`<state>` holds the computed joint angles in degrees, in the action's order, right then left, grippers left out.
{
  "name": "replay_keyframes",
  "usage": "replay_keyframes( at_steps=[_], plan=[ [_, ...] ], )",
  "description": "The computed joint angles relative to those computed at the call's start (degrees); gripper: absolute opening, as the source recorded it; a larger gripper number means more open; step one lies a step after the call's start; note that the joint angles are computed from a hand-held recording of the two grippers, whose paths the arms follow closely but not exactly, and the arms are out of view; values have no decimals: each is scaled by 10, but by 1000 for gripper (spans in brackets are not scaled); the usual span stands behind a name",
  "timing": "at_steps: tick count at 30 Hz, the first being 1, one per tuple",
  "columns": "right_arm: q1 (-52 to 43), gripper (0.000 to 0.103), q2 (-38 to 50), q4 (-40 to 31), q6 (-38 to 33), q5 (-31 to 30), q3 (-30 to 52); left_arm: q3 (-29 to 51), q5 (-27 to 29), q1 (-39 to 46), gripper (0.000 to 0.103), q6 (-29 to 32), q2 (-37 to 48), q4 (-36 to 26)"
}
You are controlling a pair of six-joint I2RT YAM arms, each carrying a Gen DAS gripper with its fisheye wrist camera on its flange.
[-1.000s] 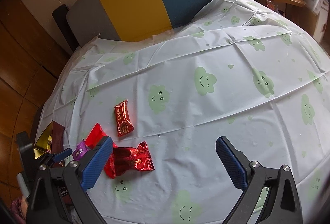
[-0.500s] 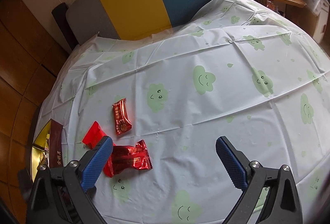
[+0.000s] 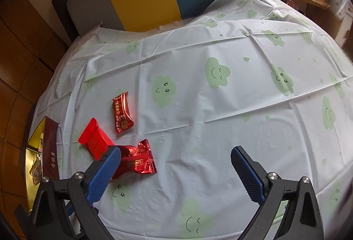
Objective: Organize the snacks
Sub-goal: 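Hold the purple packet with the left gripper while the right grasps the dark red packet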
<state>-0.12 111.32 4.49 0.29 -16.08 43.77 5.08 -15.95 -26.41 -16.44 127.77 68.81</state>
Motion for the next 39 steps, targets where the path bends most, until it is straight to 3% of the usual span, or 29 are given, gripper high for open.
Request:
replay_keyframes(
  at_steps=[2,5,11,18,23,26,31,36,39],
  plan=[
    [-3,101,8,-14,0,-24,8,-3,-6,-4,45,-1,11,16],
    [-12,101,44,-89,-20,-121,49,-4,-13,-10,45,-7,26,35],
    [13,101,109,-205,-71,-256,105,-7,-10,-9,45,-11,34,51],
    [57,101,164,-192,-36,-264,142,-14,0,0,45,-5,51,83],
    [19,101,161,-60,62,-287,123,-17,7,5,45,-4,57,97],
    [-9,101,150,-3,105,-267,103,-18,10,7,45,-4,62,105],
    [-18,101,137,-28,100,-236,100,-17,14,9,45,-5,65,109],
    [39,101,128,-61,56,-155,93,-20,21,15,45,-3,71,120],
    [62,100,140,-53,61,-145,95,-19,19,15,45,-4,73,121]
  ],
)
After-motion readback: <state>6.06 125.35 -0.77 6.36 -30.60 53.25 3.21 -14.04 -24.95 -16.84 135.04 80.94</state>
